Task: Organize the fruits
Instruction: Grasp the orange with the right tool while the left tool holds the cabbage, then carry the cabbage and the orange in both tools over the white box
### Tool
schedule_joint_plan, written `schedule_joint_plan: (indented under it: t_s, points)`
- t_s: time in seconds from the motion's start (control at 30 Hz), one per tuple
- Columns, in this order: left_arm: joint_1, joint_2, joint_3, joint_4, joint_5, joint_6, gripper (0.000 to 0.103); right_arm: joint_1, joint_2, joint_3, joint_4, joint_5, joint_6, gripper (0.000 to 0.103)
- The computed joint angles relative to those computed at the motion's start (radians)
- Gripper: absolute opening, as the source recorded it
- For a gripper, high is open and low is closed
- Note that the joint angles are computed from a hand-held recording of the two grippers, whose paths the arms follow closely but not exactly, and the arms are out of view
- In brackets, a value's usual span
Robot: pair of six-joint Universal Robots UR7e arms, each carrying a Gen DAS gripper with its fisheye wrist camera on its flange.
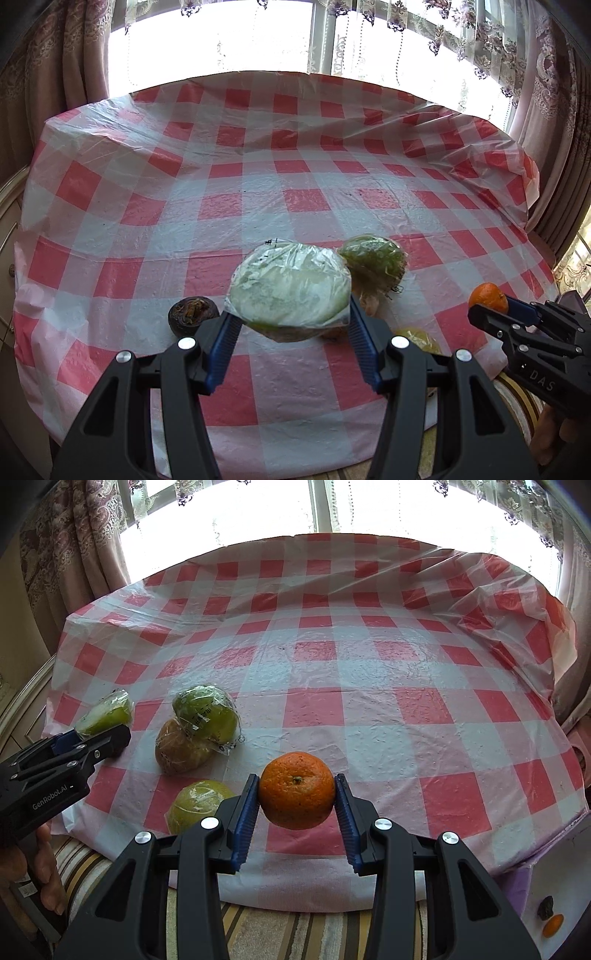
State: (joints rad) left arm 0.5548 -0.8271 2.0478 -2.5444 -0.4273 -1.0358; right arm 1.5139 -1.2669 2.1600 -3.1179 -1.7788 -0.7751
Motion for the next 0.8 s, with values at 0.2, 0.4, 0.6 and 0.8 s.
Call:
schedule_joint_plan:
  t_s: [0.2,0.4,0.6,0.8]
  points:
    - [-0.011,0.039,-0.031,-0.036,-0.021,0.057,0.056,-0.032,-0.044,0.012,0.015,0.004,-0.004,0.040]
    - [-0.018,0.088,-0.072,-0.079,-0.047,0.131,0.056,-0.074,-0.090,0.017,0.034,0.013,0.000,0.040]
    - [-0.021,0.139,-0.121,-0.115,-0.078,0.204,0.056,-0.117,-0.136,0.018,0.051,0.022,0.002,0.040]
    - [-0.026,0.197,-0.181,-0.168,-0.119,0.296,0.056,-0.175,-0.194,0.017,0.075,0.033,-0.005,0.040]
